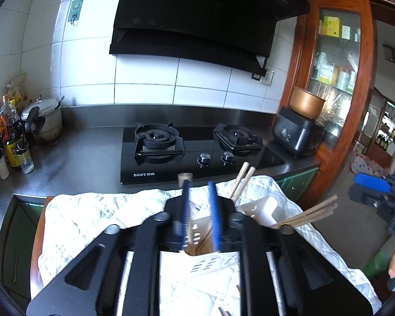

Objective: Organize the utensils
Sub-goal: 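Grasp a chopstick on the mat with the right tool while the left tool grasps another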

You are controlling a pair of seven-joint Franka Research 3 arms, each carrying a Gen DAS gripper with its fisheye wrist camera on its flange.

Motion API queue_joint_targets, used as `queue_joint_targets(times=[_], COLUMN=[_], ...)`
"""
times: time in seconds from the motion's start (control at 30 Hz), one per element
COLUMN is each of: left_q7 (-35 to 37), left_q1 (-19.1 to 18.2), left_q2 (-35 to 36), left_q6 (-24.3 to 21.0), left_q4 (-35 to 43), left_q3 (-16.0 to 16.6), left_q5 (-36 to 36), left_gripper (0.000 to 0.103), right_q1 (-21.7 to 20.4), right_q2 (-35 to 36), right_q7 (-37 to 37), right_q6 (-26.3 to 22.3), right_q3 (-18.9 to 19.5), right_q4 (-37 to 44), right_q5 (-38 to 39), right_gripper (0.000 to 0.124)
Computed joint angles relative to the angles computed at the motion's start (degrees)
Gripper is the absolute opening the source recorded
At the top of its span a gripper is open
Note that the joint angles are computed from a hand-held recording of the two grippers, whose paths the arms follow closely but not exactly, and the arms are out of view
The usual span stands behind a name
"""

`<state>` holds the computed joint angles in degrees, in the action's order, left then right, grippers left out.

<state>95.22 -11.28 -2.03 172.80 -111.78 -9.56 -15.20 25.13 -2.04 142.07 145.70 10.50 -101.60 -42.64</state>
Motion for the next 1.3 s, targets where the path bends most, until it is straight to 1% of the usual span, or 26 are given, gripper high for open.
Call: queue_joint_targets(times=[0.03,0.13,0.23,0.3,0.33,0.37,0.4,0.43,0.5,0.57,0.6,0.63,0.67,0.73,0.83,0.9,0.93,1.0,1.07,1.1,1.3], left_q7=[-1.4,-0.4,2.3,0.0,0.1,-0.1,-1.7,-2.4,-3.0,-4.3,-5.2,-5.6,-6.2,-8.1,-10.6,-12.7,-13.7,-14.8,-16.6,-17.1,-20.6], left_q1=[0.2,-1.3,-5.6,-5.8,-7.4,-8.6,-7.9,-8.3,-10.6,-11.7,-11.9,-12.9,-13.4,-12.7,-12.4,-10.7,-10.4,-10.9,-10.2,-10.5,-10.9], left_q2=[-0.9,-4.7,-9.2,-12.2,-13.9,-15.5,-17.1,-18.9,-22.2,-25.2,-26.5,-28.0,-29.8,-32.3,-35.8,-37.7,-38.7,-40.1,-41.5,-42.1,-44.3], left_q6=[0.8,2.4,3.3,3.5,3.8,4.0,4.0,4.0,4.0,3.6,3.8,4.0,4.2,4.7,4.8,3.9,3.6,2.8,2.3,2.0,1.0], left_q4=[-1.0,-4.8,-9.2,-12.4,-14.3,-16.1,-17.9,-20.0,-23.8,-27.2,-28.7,-30.6,-32.7,-36.0,-40.3,-42.7,-44.0,-45.8,-47.8,-48.7,-52.2], left_q3=[-0.1,0.9,4.4,4.8,6.1,7.1,6.6,6.9,8.8,9.9,10.2,11.1,11.5,10.9,10.7,9.3,9.1,9.7,9.3,9.5,10.0], left_q5=[1.5,0.4,-3.1,-1.1,-1.6,-1.5,-0.3,0.3,0.4,1.0,1.4,1.5,1.8,3.2,4.9,6.6,7.3,8.5,9.9,10.5,14.4], left_gripper=[0.038,0.038,0.038,0.040,0.044,0.045,0.046,0.046,0.046,0.048,0.048,0.048,0.048,0.048,0.048,0.049,0.049,0.049,0.049,0.049,0.049], right_q1=[0.1,-0.3,-1.2,-1.5,-1.7,-1.9,-2.0,-2.0,-2.1,-2.1,-2.0,-2.0,-1.9,-1.9,-1.7,-1.5,-1.4,-1.3,-0.9,-0.7,1.1], right_q2=[-1.3,-5.2,-8.0,-9.6,-10.3,-11.0,-11.6,-12.1,-13.0,-13.5,-13.6,-13.4,-13.3,-13.1,-12.6,-12.0,-11.8,-11.0,-10.0,-9.4,-6.5], right_q7=[0.8,2.6,4.9,6.3,7.2,8.3,9.2,9.8,11.7,12.8,13.3,13.8,14.4,16.4,19.3,20.9,21.4,22.6,22.7,22.5,21.5], right_q6=[0.7,2.9,3.3,3.6,3.7,3.9,4.2,4.8,5.8,6.9,7.3,7.5,7.5,7.9,9.7,10.2,11.0,11.6,11.9,12.0,11.0], right_q3=[0.1,1.4,4.1,5.7,6.5,7.4,8.0,8.6,9.7,10.5,10.9,11.4,11.9,12.7,12.9,13.0,12.7,12.6,12.1,11.8,9.8], right_q4=[-1.7,-7.4,-12.1,-15.3,-16.8,-18.3,-19.7,-21.2,-24.0,-26.3,-27.5,-28.2,-28.9,-30.3,-32.6,-33.5,-34.0,-34.3,-34.1,-33.9,-32.0], right_q5=[-0.3,-0.1,-1.7,-2.4,-2.7,-3.2,-3.4,-3.2,-3.2,-2.3,-1.7,-1.4,-1.3,-1.8,-1.3,-1.2,-1.0,-0.9,-0.5,-0.4,-0.1], right_gripper=[0.044,0.044,0.044,0.044,0.044,0.044,0.044,0.044,0.044,0.044,0.043,0.042,0.038,0.035,0.033,0.028,0.027,0.025,0.024,0.021,0.017])
